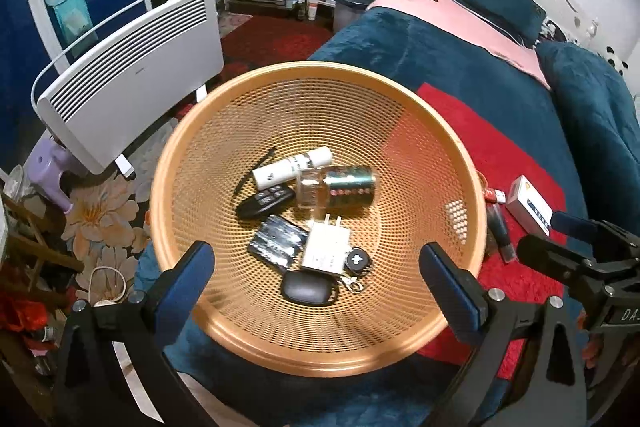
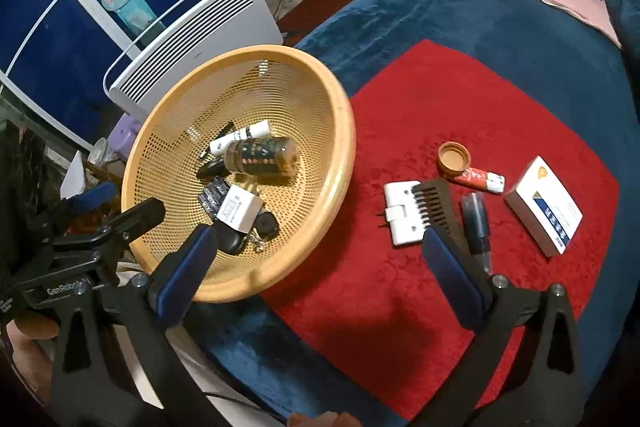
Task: Organize rigid objects
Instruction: 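Withdraw both open tools from the basket toward the comb and charger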
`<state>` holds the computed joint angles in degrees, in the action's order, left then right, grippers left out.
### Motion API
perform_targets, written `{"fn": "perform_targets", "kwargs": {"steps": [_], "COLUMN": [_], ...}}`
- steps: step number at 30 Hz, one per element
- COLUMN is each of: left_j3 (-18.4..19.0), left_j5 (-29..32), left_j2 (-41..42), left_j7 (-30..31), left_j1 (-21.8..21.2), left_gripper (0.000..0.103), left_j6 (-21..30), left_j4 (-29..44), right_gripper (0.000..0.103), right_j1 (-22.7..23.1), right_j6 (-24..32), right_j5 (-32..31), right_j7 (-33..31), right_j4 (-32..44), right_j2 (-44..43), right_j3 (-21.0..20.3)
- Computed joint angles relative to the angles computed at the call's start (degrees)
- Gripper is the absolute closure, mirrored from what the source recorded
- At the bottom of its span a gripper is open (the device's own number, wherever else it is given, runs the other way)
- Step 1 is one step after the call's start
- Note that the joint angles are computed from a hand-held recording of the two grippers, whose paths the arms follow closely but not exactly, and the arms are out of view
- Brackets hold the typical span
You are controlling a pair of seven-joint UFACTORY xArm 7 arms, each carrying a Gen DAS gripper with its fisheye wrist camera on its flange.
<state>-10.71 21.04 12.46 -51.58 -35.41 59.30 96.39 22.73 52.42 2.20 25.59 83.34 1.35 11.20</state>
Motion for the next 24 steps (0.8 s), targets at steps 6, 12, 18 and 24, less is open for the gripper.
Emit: {"fn": "perform_targets", "kwargs": {"steps": [6, 12, 18, 24], "left_j3": [-0.1, 0.7, 1.8, 3.0], "left_j5": [0.9, 1.1, 0.9, 0.2], "left_j2": [3.6, 7.5, 11.5, 16.1], "left_j7": [1.0, 2.5, 4.3, 6.4], "left_j1": [-2.2, -5.2, -8.2, -10.9], "left_gripper": [0.000, 0.000, 0.000, 0.000], "left_j6": [2.0, 3.8, 5.9, 8.2], "left_j4": [5.0, 10.6, 16.6, 23.4], "right_gripper": [0.000, 0.000, 0.000, 0.000], "right_j1": [-1.1, -2.7, -4.3, -5.8], "right_j6": [-0.9, -1.8, -2.6, -2.9], "right_j5": [1.2, 2.5, 3.5, 4.6], "right_j7": [0.3, 0.0, 0.3, 0.9], "right_j4": [-4.3, -9.1, -13.3, -17.4], "right_j2": [-3.5, -7.6, -11.2, -14.6], "right_j3": [-0.6, -1.3, -1.9, -2.6]}}
